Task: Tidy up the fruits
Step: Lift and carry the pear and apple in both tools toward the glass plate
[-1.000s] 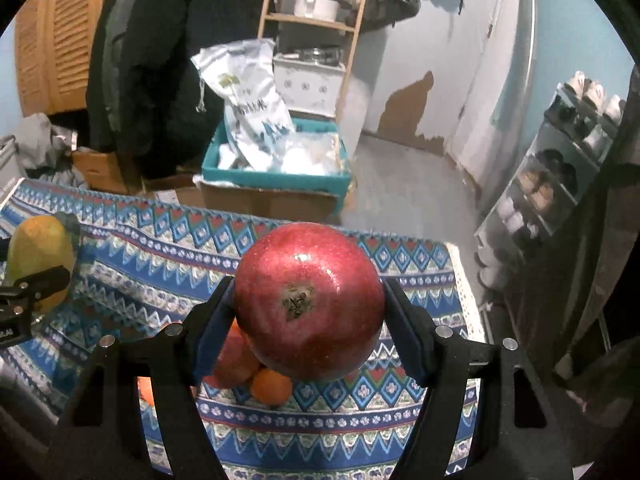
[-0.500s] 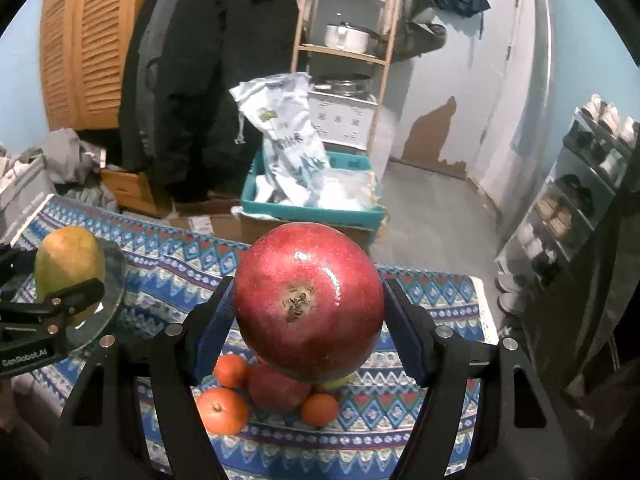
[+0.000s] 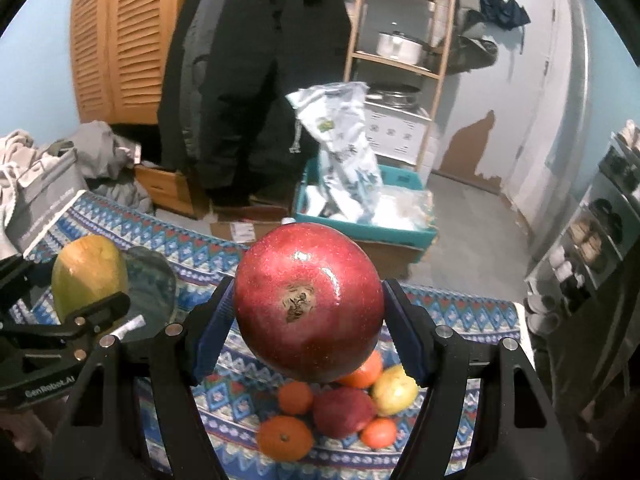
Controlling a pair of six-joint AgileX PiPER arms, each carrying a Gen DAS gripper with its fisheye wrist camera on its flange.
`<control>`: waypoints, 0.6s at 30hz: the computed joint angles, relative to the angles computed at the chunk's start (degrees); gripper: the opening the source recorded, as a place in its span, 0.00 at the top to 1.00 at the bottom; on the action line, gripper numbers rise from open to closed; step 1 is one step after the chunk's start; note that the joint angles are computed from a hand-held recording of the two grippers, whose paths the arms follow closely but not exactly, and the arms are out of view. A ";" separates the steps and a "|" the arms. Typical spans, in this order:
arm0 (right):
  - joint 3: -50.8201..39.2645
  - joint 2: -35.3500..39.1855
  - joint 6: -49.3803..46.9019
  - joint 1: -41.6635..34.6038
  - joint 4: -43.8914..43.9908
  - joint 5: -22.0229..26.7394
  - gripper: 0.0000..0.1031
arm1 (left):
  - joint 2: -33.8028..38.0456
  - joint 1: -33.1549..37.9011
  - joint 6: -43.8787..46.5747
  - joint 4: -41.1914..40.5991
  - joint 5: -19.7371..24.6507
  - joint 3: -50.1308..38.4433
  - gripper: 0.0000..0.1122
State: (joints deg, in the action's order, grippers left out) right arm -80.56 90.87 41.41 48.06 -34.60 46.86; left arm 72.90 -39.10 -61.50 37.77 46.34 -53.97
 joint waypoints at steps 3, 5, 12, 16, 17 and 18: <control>-3.52 2.94 -0.72 1.19 0.69 0.46 0.30 | -1.52 2.75 1.09 -0.98 -0.56 1.50 0.39; -5.85 4.96 -1.17 2.00 1.09 0.68 0.30 | -2.49 4.54 2.03 -1.79 -1.12 2.57 0.39; -14.79 12.93 -4.48 4.04 4.59 1.37 0.30 | -4.68 11.04 5.03 -4.05 -3.38 6.34 0.39; -20.05 17.73 -7.48 4.32 8.87 1.90 0.30 | -5.30 15.30 7.72 -5.58 -5.31 8.64 0.39; -21.53 19.01 -8.08 4.46 9.51 2.27 0.30 | -5.43 16.53 8.51 -6.09 -5.76 9.22 0.39; -23.12 20.41 -8.80 4.71 10.16 2.72 0.30 | -5.50 18.06 9.56 -6.74 -6.47 9.88 0.39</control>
